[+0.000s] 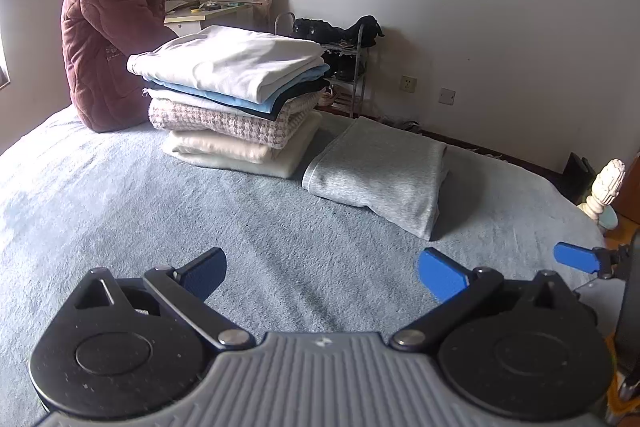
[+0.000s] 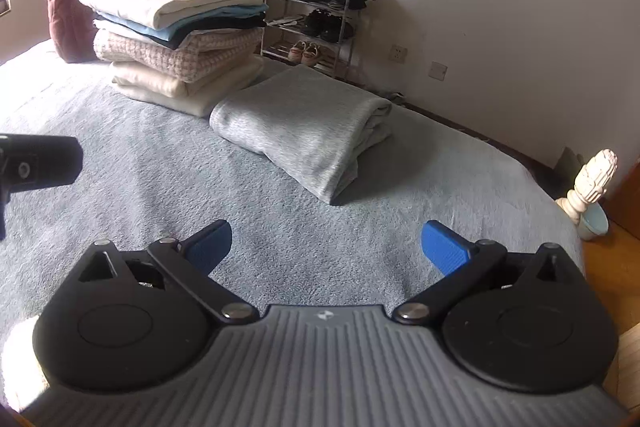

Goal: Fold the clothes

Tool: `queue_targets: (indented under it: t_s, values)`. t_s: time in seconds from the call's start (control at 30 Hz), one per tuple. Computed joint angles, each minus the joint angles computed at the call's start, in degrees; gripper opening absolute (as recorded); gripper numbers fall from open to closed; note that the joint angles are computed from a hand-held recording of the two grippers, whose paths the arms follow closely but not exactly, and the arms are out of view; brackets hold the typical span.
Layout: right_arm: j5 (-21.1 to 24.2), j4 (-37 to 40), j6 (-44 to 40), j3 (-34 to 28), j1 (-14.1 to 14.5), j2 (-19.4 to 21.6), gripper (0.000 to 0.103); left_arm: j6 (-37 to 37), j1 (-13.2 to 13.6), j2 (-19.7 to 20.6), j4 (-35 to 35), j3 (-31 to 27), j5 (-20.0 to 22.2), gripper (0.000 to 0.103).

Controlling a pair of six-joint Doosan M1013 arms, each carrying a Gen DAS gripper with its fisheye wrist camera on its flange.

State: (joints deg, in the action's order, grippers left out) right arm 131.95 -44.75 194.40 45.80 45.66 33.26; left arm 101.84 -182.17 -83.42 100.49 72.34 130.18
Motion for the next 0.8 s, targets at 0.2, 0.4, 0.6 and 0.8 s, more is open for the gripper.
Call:
queue_targets:
  t_s: [0.2, 0.4, 0.6, 0.8]
  values:
    - [0.59, -1.02, -1.69, -1.32, 0.10, 0.64, 0.102, -0.12, 0.26, 0.06, 0.02, 0.09, -0.42, 0.103]
    - [0.99, -0.75, -1.87, -1.83, 0.04, 0.88, 0.102, -0.32, 0.33, 0.11, -0.19, -0.03, -0.37, 0.103]
    - [1.81, -1.21, -2.57, -2.51, 0.04, 1.25, 0.102, -0.44, 0.48, 0.13, -0.94, -0.11, -0.67, 0.103]
    - [2.00, -0.71, -2.20, -2.67, -0.06, 1.28, 0.102, -0.67, 0.42, 0.14, -0.96, -0.06, -0.25, 0.103]
